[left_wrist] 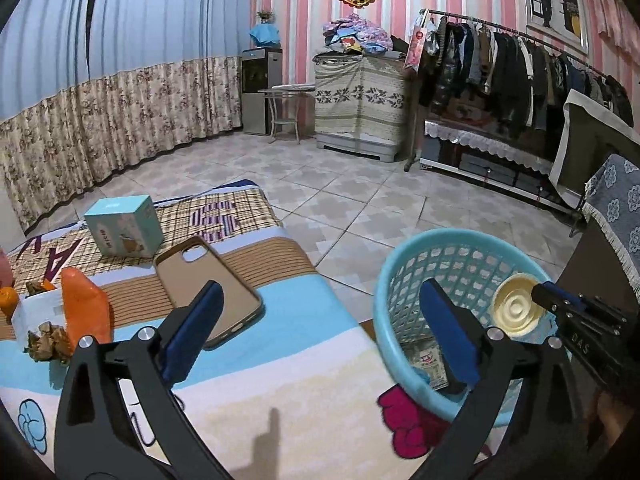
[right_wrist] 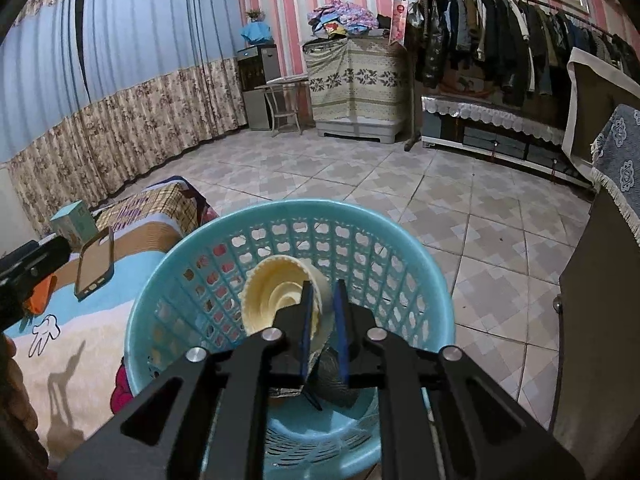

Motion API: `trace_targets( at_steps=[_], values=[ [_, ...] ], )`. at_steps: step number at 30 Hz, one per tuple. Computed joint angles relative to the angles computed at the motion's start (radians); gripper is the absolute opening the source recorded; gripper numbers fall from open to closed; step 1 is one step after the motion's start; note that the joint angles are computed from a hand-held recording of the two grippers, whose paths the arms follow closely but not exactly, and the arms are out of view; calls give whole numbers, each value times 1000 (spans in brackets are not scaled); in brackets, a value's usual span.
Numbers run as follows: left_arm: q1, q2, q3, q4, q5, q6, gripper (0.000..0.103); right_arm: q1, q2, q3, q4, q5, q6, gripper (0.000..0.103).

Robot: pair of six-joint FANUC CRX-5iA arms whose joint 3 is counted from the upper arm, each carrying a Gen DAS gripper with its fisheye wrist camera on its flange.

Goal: Collect trash
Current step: 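Carry the blue bag with the left tool into the basket while the right tool drops the cup there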

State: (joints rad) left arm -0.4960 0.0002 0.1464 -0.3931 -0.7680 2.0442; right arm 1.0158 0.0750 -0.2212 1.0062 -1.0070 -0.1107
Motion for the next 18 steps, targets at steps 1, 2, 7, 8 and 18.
trace_targets(
  at_steps=[1, 2, 7, 8, 18],
  values=[
    [1, -5, -3, -10, -4, 3, 95, 0, 2, 2, 2, -6, -2, 49],
    [4, -12, -10, -13, -3, 4, 95, 2, 4, -2, 13, -14, -16, 55],
    [17, -56, -35, -44, -17, 31, 95, 3, 12, 10, 1, -33, -18, 74],
    [21, -66, -39, -54, -23, 38, 97, 8, 13, 10, 10, -43, -26, 75],
    [102, -183, -91, -105, -77, 63, 97, 45, 69, 76, 44, -83, -27, 94]
  ],
)
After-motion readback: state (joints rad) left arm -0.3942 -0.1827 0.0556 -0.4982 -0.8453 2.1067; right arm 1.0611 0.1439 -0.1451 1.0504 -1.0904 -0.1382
